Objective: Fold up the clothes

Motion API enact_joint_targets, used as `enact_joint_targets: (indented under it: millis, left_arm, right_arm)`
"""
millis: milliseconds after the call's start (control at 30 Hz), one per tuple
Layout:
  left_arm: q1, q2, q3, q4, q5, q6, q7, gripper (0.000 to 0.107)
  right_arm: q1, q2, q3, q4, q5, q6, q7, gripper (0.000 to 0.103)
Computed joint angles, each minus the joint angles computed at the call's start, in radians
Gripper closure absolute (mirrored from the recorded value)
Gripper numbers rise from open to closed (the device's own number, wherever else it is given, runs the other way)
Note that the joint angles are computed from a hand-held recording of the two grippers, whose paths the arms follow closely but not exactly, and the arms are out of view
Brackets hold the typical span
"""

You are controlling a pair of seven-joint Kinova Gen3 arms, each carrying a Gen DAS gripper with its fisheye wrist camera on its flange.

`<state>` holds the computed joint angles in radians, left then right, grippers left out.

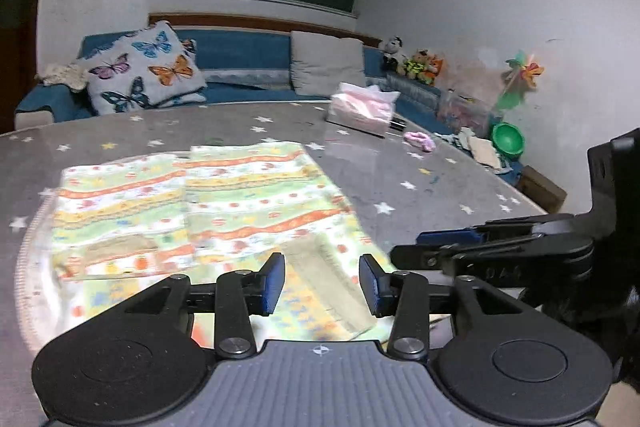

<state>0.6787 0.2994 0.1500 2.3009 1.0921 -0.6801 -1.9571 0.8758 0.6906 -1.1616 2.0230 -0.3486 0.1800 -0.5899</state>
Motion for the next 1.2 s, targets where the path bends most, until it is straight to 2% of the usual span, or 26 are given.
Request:
enact_joint_targets:
  millis: [167,267,467,533,667,767,833,967,1133,1200]
  left_arm:
    - [0.004,-0.035,-0.005,0.041,0.174,-0.059,-0.087,0.064]
    - [-0.024,-0.047,0.007,0.071,0.236,-0.068,-0.097,0.065]
    - [-0.077,-0.031,0.006,0.121,0.251,-0.055,-0.073,0.068]
    - [-0.089,-0.017,0.001,0.125,0.253,-0.044,-0.078,0.071]
    - [-0.062,0.026,-0.001,0.103,0.355,-0.110,-0.176,0.072]
    - [-0.073,0.011,0.008,0.108,0.365,-0.111,-0.199,0.071]
    - [-0.068,-0.001,0.017,0.108,0.382,-0.128,-0.225,0.072]
    - [-0.057,-0.026,0.040,0.118,0.314,-0.117,-0.223,0.072]
    - [-0.020,-0.019,0.052,0.119,0.219,-0.090,-0.230,0.072]
    - [0.003,-0.003,0.050,0.113,0.214,-0.081,-0.264,0.071]
  right_arm:
    - [-0.078,0.004,0.028,-0.015,0.004,0.011,0.001,0.067]
    - [-0.134,0.001,0.055,-0.025,0.004,0.016,0.002,0.071]
    - [-0.246,-0.035,0.152,-0.015,0.018,-0.020,-0.030,0.071]
    - [-0.254,-0.045,0.157,-0.006,0.030,-0.035,-0.040,0.076]
    - [-0.273,-0.085,0.175,0.009,0.067,-0.046,-0.073,0.079]
    - [-0.265,-0.109,0.168,0.022,0.092,-0.059,-0.080,0.079]
    - [-0.236,-0.103,0.134,0.020,0.106,-0.053,-0.080,0.078]
    - [-0.217,-0.078,0.098,0.004,0.116,-0.011,-0.056,0.078]
    - [-0.239,-0.081,0.124,0.009,0.091,0.025,0.001,0.077]
    - [-0.223,-0.090,0.119,0.025,0.076,0.026,0.037,0.076]
